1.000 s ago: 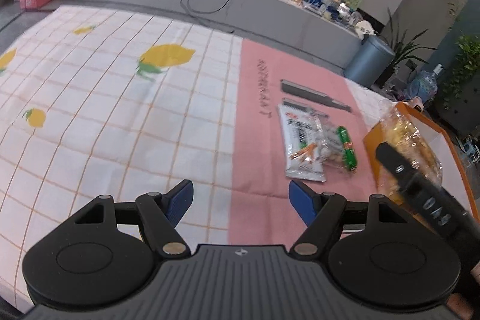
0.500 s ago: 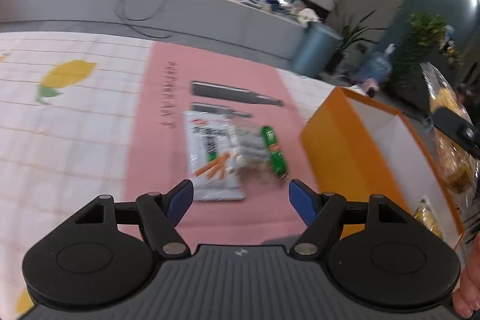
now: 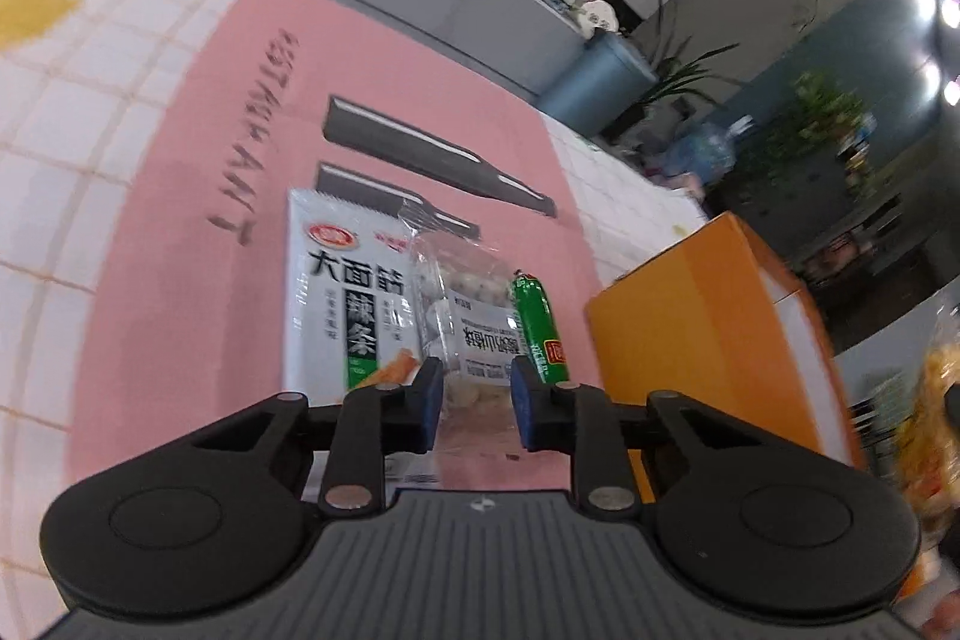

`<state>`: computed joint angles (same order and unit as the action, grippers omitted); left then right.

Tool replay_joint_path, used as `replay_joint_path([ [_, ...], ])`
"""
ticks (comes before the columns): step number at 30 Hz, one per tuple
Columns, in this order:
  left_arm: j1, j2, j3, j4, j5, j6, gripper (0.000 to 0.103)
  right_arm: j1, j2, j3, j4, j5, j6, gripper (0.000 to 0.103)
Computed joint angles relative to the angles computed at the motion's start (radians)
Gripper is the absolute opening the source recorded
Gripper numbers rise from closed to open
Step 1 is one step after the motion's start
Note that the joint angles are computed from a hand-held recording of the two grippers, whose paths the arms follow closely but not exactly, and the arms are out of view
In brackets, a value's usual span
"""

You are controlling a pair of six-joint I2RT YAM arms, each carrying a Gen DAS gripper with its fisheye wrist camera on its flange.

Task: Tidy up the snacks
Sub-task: 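Grasp the white-ball bag with the left gripper while the right holds the crisp bag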

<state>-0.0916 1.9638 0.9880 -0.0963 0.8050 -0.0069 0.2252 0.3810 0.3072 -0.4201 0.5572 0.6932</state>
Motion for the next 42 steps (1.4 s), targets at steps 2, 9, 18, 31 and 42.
replay_joint_path([
  [2, 0.008, 0.051, 0.038, -0.032, 0.031, 0.000, 0.006, -0.005, 0.019, -0.005, 0.021, -0.006, -0.014, 0.080],
  [9, 0.036, 0.100, 0.033, 0.008, 0.094, -0.014, 0.002, -0.013, 0.027, -0.009, 0.025, -0.013, -0.024, 0.080],
  [18, 0.053, -0.074, -0.058, -0.122, 0.060, 0.115, 0.001, -0.012, 0.012, -0.015, 0.030, -0.007, -0.035, 0.080],
  [31, 0.122, -0.295, -0.213, -0.363, -0.100, 0.328, 0.015, 0.101, -0.020, -0.012, -0.021, 0.106, 0.008, 0.080],
  [42, -0.143, -0.479, -0.295, -0.238, -0.372, 0.179, 0.087, 0.087, -0.048, -0.018, -0.041, 0.084, 0.024, 0.080],
])
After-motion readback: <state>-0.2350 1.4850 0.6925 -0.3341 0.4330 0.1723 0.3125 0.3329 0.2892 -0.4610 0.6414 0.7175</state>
